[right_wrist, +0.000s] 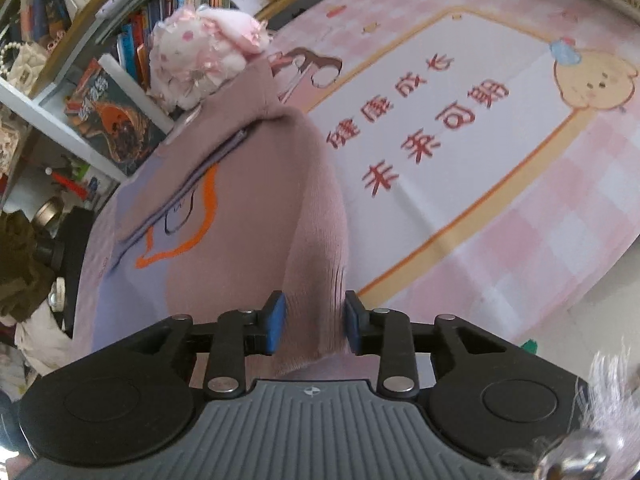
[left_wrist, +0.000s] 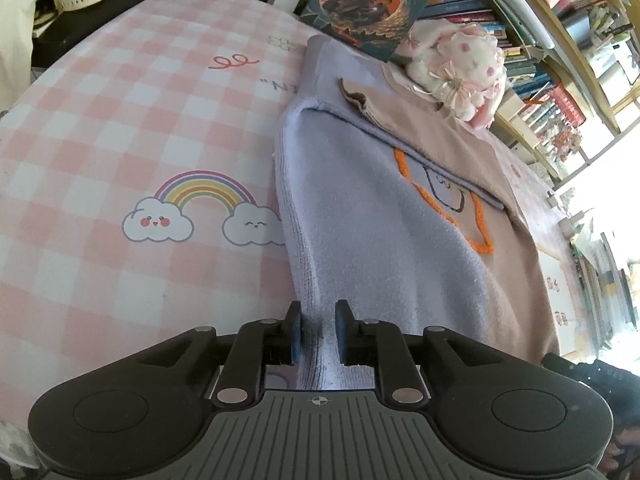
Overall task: Fold clothes
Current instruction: 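Lift the sweater hem with both tools and fold it toward the collar, then lay the hem over the collar and open both tools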
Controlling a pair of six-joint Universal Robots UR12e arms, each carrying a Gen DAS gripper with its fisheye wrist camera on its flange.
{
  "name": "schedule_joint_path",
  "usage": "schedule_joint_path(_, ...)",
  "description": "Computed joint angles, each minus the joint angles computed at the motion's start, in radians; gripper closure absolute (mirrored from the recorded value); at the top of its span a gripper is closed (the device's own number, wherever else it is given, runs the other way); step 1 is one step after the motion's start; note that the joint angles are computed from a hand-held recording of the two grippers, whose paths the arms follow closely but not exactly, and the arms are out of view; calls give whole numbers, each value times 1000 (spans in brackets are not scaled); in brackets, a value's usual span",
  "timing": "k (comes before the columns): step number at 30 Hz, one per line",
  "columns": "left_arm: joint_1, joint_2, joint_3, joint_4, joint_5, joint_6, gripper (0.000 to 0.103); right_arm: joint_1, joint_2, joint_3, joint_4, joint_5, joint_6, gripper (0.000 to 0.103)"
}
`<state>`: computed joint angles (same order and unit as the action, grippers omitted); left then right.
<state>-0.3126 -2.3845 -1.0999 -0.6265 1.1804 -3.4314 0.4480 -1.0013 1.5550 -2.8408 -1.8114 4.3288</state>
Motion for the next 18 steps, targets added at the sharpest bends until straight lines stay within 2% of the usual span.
schedule_joint_path(2, 1, -1, -2, 6, -5, -7, 89, -1, 1, -1, 0, 10, -15, 75)
schedule_joint_path(4, 2, 0, -3, 7, 1, -7, 98, -3, 0, -2, 8, 23, -28, 96)
schedule_joint_path(8, 6, 9, -21, 19, -16, -10, 99, -1, -7, 4, 23, 11, -29, 97)
schedule_joint_path(11, 11, 24, -42, 16, -49, 20, 99, -1, -23, 22, 16, 16, -25, 98)
schedule_joint_path(14, 18, 43, -72, -3, -99, 28, 99, 1, -48, 41, 33, 28, -28, 98)
schedule_joint_path(18, 32, 68, -110, -39, -176, 37, 99, 5, -91, 80, 64, 60, 11, 98)
